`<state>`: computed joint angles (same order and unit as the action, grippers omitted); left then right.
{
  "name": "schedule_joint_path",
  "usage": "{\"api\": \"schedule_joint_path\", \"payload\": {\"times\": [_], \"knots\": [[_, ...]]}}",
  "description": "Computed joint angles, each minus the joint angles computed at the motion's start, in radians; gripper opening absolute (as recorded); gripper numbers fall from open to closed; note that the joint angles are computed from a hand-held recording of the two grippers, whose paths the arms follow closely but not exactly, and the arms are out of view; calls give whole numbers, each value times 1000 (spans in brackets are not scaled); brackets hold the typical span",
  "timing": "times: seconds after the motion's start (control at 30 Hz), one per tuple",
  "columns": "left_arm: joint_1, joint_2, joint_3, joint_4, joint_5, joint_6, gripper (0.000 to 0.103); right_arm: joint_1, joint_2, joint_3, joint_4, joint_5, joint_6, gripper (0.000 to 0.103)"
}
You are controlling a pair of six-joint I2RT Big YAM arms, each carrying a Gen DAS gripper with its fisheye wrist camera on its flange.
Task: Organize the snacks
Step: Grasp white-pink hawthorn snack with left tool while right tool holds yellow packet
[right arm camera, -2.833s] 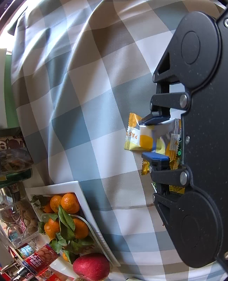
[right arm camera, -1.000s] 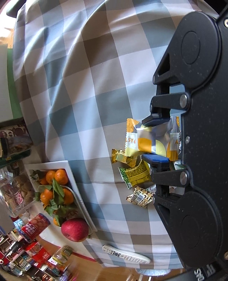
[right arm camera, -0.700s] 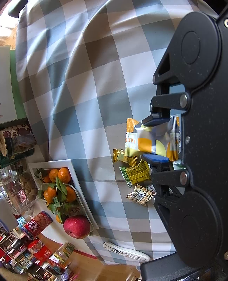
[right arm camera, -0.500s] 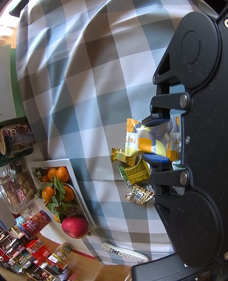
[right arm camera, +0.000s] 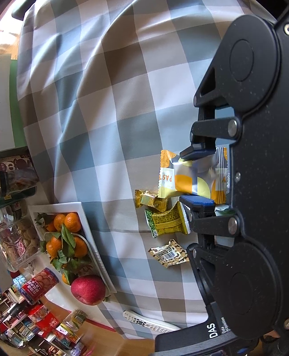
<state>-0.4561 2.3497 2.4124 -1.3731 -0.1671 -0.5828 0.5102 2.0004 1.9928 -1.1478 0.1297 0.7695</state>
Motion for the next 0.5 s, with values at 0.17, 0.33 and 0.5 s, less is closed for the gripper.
{"api": "schedule_joint_path", "payload": {"times": [0.17,0.33,0.5], "knots": [[-15,13,16,7,-26,51,39,5,9,9,-8,-1,-14,44],[-15,5,4,17,-1,83,23,8,6,4,-9,2,-22,44],[-5,-6,-3,4,21,46,21,5,10,9,-19,2,-15,44]]}}
